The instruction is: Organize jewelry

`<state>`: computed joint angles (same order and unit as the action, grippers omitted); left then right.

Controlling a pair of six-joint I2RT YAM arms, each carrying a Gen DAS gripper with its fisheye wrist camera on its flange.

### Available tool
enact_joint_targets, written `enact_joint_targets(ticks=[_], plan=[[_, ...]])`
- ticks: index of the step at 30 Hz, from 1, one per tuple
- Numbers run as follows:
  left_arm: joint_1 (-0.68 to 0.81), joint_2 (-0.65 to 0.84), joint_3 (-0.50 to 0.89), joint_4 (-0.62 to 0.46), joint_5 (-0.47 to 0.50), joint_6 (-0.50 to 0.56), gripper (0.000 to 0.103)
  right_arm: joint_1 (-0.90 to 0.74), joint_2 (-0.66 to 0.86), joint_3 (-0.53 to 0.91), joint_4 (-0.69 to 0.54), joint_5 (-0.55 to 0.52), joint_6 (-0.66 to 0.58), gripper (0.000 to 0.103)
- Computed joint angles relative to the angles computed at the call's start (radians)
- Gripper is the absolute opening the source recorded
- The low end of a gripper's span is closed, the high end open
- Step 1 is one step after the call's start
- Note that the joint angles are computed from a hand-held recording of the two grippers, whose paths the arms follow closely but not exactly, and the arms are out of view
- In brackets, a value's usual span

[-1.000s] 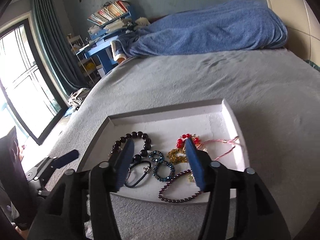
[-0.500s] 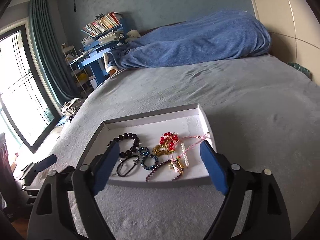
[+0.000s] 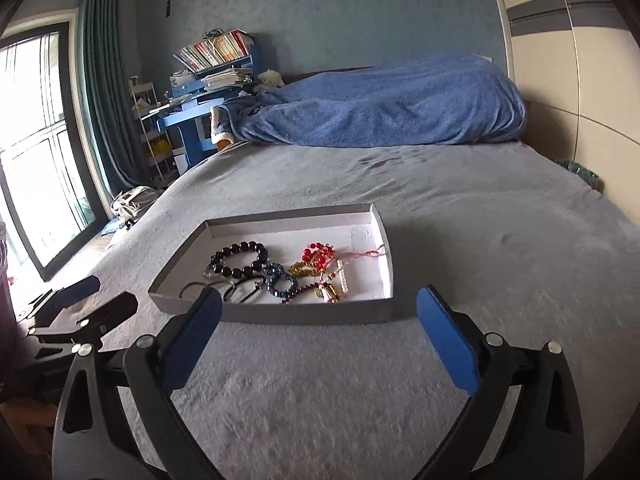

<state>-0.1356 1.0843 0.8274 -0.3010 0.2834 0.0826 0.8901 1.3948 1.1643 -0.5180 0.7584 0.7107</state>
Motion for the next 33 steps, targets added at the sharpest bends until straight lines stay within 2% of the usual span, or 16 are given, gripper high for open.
enact_joint_targets(ticks=[11,19,33], plan=[[-0.05,-0.106,-0.089,-0.017,-0.038,0.058,0.098,0.082,-0.013,-0.038,-0.03,0.08,0.043,0.097],[-0.015,-0.15,-0.104,-0.023,-0.023,0.048,0.098,0.117,-0.052,-0.081,-0.012,0.128,0.05,0.097],[0.043,-0.123,-0.089,-0.016,-0.015,0.033,0.098,0.118,-0.058,-0.1,0.005,0.098,0.033,0.097]])
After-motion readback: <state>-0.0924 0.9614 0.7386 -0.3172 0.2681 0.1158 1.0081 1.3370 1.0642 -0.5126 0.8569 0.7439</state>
